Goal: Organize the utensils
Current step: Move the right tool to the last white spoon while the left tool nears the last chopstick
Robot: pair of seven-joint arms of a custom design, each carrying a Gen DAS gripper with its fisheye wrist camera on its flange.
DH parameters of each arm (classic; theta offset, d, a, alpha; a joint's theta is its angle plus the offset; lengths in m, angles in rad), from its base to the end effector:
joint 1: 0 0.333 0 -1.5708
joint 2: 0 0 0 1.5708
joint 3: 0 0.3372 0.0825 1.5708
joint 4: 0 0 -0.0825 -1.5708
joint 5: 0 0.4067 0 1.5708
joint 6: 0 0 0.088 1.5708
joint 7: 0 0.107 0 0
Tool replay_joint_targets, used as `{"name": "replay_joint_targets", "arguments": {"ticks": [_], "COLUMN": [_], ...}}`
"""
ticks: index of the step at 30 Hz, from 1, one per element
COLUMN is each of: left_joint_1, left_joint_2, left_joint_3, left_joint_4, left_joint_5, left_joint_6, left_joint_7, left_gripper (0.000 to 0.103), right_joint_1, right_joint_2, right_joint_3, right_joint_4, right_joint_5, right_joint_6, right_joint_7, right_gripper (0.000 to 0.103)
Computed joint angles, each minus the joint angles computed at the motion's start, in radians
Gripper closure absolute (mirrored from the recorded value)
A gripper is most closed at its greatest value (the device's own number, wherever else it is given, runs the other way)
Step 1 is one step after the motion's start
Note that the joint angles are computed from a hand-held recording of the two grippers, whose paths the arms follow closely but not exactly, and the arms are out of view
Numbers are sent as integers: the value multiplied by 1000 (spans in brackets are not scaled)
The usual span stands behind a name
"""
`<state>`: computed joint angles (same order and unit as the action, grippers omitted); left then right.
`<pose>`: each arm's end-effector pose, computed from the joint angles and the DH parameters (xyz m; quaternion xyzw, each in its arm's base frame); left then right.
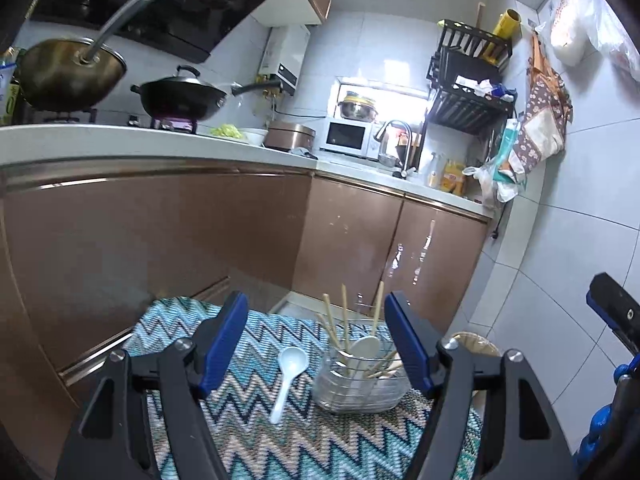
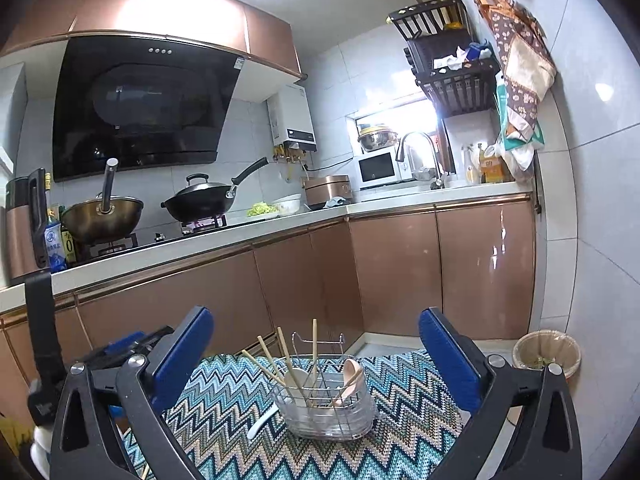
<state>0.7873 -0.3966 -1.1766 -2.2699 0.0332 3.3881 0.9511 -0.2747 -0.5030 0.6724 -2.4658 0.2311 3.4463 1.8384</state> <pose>0.4780 -0.2830 0.5756 -0.5498 0.5781 -0.5140 0.3152 0.4145 0.2089 0.6162 -0.5501 0.5269 -0.3643 0.5358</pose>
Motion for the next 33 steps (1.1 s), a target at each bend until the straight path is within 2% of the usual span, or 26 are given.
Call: {"name": "replay_joint_targets", "arguments": {"ticks": [3,5,7,10,12,13,16,18,21,24,29,33], "left_joint_1": [-152,-232,-295,-386,-459,-482,-556,-597,-635,-668,-690,-704], "left_joint_2": [-23,-40,-74,-121,-152,-164,-217,-254,-310,-358,-403,-395], "left_joint_3": [161,247,318,420,498,525,611,662,717,764,803,832], "left_joint_4": [-51,-79,-115,-173,-211,-223,-272,-303,-346,-382,-418,-430], "left_joint_5": [5,10,12,21,24,26,31,33,33,34,36,33], "left_joint_6": [-32,-57,-73,-89,-104,-112,-133,-144,-157,-175,-199,-214], "left_joint_7": [15,23,20,16,14,12,7,6,3,6,8,9], "left_gripper": [34,34,34,34,33,33,33,33,33,32,31,31], "right_joint_1": [23,29,28,84,97,102,173,198,268,305,315,327], "right_joint_2": [-26,-46,-69,-78,-99,-107,-112,-118,-113,-108,-102,-76], "right_joint_3": [-9,-9,-3,-43,-43,-43,-84,-92,-134,-154,-139,-141], "right_joint_4": [-9,-18,-26,-41,-53,-56,-71,-68,-59,-45,-21,0], "right_joint_5": [-8,-23,-33,-56,-54,-52,-61,-56,-72,-91,-137,-176], "right_joint_6": [-27,-33,-32,-7,14,22,65,59,25,-19,-84,-119], "right_joint_7": [2,13,29,45,49,49,40,24,9,9,26,57], "right_gripper": [0,0,0,0,0,0,0,0,0,0,0,0]}}
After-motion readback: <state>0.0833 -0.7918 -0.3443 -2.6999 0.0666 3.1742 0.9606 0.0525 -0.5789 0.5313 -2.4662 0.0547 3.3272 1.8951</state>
